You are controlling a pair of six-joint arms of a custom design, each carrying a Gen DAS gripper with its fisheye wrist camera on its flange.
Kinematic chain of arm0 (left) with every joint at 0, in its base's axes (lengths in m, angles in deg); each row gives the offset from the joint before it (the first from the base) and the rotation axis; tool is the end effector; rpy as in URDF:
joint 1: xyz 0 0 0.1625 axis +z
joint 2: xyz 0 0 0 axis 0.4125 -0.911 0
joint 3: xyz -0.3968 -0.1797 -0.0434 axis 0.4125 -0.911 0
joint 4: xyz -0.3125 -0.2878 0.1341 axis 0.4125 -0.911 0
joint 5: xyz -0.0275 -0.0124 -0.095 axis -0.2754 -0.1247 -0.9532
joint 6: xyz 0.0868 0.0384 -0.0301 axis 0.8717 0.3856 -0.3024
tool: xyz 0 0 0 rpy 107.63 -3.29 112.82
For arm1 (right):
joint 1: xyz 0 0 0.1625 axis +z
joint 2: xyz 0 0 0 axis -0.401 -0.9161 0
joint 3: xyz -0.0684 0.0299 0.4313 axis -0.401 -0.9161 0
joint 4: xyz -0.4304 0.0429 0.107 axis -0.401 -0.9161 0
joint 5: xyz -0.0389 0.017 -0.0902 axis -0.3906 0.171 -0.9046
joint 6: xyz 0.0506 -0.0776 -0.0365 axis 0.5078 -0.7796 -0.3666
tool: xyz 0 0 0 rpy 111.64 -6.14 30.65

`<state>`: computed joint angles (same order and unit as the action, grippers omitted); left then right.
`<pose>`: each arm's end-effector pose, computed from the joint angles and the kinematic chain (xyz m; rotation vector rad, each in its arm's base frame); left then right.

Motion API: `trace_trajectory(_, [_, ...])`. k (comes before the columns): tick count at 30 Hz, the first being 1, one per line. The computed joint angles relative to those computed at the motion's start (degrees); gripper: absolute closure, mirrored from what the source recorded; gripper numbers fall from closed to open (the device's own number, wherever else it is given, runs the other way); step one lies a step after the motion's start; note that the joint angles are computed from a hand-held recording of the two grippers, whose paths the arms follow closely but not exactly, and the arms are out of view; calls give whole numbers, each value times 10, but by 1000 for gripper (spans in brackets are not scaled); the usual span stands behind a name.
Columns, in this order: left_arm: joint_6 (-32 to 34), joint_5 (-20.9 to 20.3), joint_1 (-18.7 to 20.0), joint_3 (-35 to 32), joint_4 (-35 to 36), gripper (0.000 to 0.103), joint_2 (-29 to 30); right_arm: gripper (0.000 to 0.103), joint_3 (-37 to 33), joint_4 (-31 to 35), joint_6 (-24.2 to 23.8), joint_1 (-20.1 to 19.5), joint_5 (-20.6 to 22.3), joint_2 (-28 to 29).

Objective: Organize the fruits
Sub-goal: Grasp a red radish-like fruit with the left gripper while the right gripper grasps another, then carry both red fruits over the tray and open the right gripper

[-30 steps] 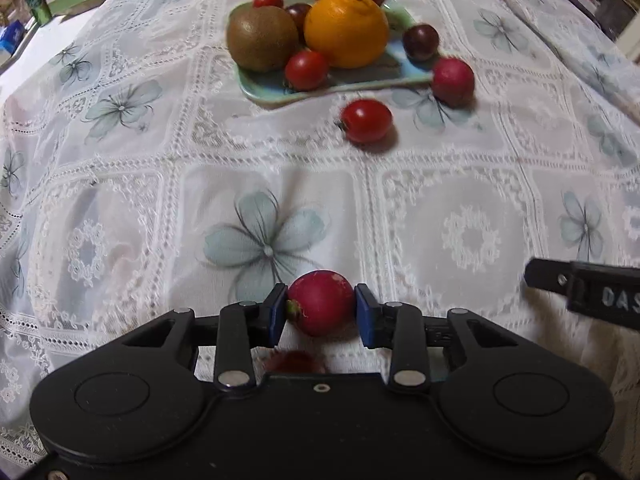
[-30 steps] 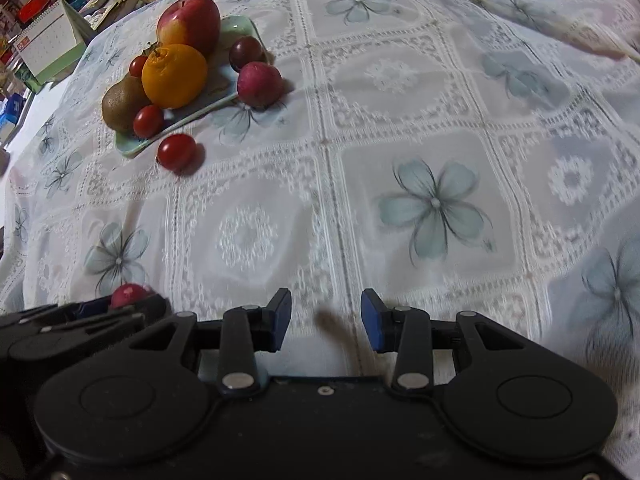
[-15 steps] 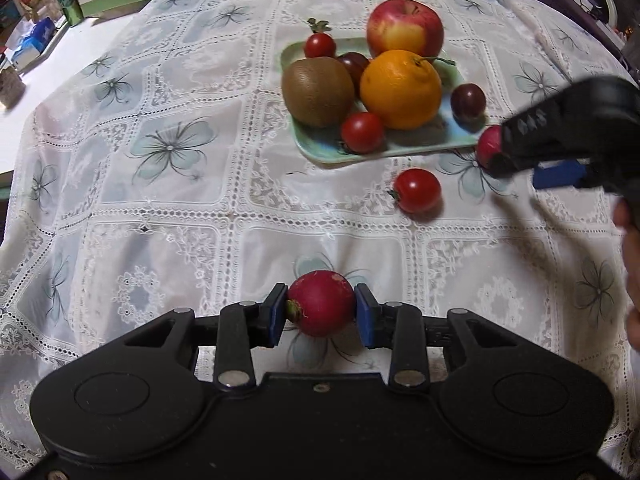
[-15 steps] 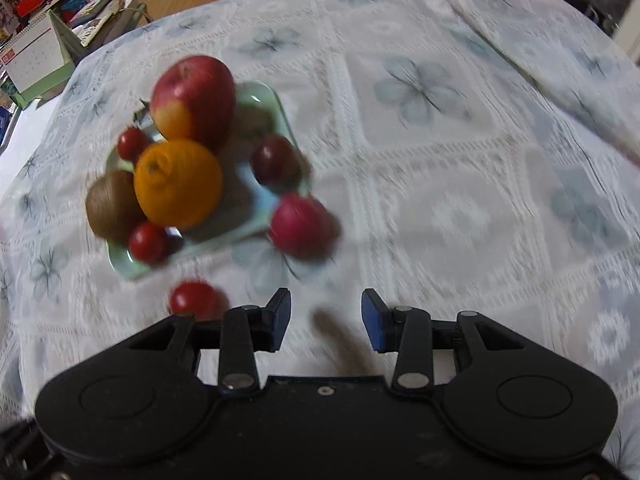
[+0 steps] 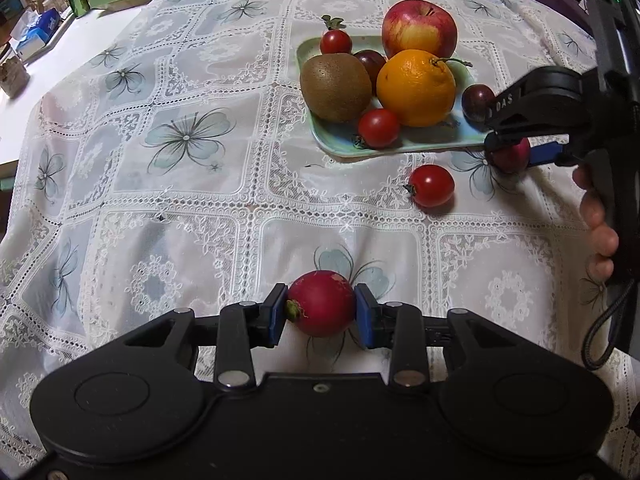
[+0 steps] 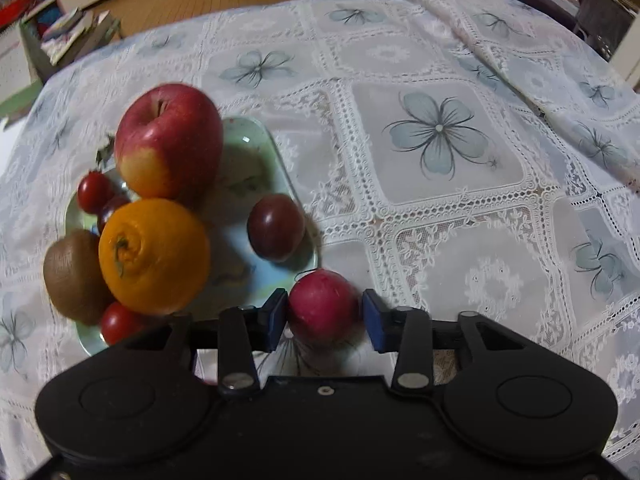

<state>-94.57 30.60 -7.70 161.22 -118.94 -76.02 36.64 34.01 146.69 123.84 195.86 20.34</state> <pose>-0.2721 -0.2742 0.0551 -0.1338 2.3619 -0.5357 0.1435 -0.4528 0.1509 0.2558 -2.2766 0.4645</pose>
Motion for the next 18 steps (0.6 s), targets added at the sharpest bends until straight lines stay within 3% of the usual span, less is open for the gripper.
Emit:
trace_trajectory(7, [-28,-21,-41,9,37,59,-39,66,38,35,25,5,-7,-52])
trace_trajectory(18, [-101,-84,-171,26,131,59,-117,65,165,139,43,39,-64,-211])
